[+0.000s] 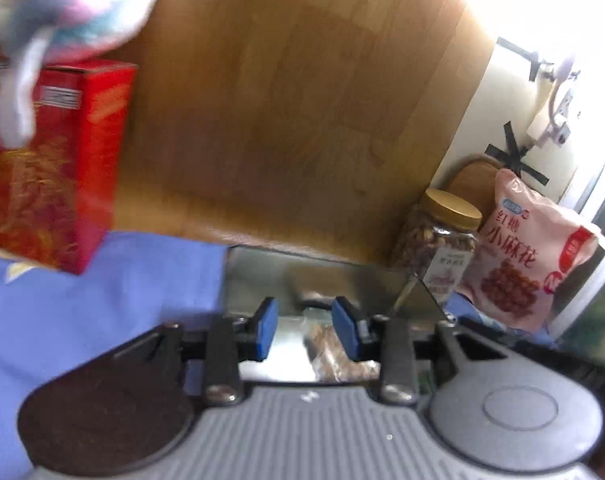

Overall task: Organize snacks
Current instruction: 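Lower the pistachio bag into the black tin box with both tools and release, then grasp the yellow-edged nut bag on the table with both tools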

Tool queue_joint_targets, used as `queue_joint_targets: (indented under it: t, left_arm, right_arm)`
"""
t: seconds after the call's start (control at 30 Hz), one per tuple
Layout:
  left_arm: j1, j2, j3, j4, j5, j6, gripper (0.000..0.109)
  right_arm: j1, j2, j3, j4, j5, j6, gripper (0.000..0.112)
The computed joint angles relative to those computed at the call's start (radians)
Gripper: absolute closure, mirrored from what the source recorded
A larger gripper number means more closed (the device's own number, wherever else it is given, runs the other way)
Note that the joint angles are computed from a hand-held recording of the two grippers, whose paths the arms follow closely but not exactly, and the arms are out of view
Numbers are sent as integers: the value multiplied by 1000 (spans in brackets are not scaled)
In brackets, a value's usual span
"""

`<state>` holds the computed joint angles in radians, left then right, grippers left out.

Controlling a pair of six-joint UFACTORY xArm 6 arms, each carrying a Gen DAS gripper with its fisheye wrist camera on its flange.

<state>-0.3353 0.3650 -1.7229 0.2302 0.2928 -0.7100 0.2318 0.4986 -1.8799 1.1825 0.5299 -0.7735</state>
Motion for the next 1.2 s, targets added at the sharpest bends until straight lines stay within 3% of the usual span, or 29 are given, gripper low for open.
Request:
queue_joint_targets:
  t: [0.07, 0.17, 0.3, 0.37, 0.4, 0.47, 0.57, 0.7, 0.77, 0.9, 0.97, 1.03, 1.1, 1.13, 1.2]
  left_arm:
    - [-6, -103, 141, 13, 9, -22, 77]
    - [-35, -216, 289, 109, 45, -139, 77]
    - [-85, -305, 430, 261, 38, -285, 77]
    - [-100, -312, 461, 274, 15, -310, 77]
    - [-99, -314, 490, 273, -35, -316, 77]
    - [-112, -317, 515, 303, -54, -362, 77]
    - [-104, -342, 559, 469, -112, -521, 77]
    - [-104, -406, 599, 486, -79, -534, 74]
    - [-120, -428, 604, 517, -39, -569, 72]
    - [-129, -450, 632, 460, -39, -501, 67]
    - [-136, -454, 658, 390, -71, -441, 60]
    - [-151, -459, 689, 259, -113, -325, 60]
    - [-176, -456, 715, 114, -147, -194, 60]
    - [-188, -450, 713, 84, -148, -163, 60]
    - [-215, -440, 711, 27, -146, -109, 60]
  right_arm:
    - [-27, -92, 125, 116, 25, -36, 65]
    - [-54, -249, 340, 235, 57, -84, 71]
    - [-18, -437, 596, 208, -15, -156, 73]
    - [-1, -470, 654, 194, -12, -172, 83]
    - [7, -471, 663, 179, -2, -152, 84]
    - [18, -454, 654, 190, 18, -150, 85]
    - [40, -387, 587, 151, 0, -118, 87]
    - [62, -279, 475, 41, 13, 18, 87]
    - [60, -264, 465, 38, 38, 20, 95]
    - [3, -351, 571, 110, 153, -13, 99]
    - [-44, -425, 654, 132, 248, -8, 99]
    - [-78, -505, 753, 149, 324, -19, 98]
    - [-95, -584, 851, 155, 358, -52, 89]
    - [-96, -623, 896, 164, 352, -68, 77]
    - [-95, -699, 976, 204, 303, -128, 71]
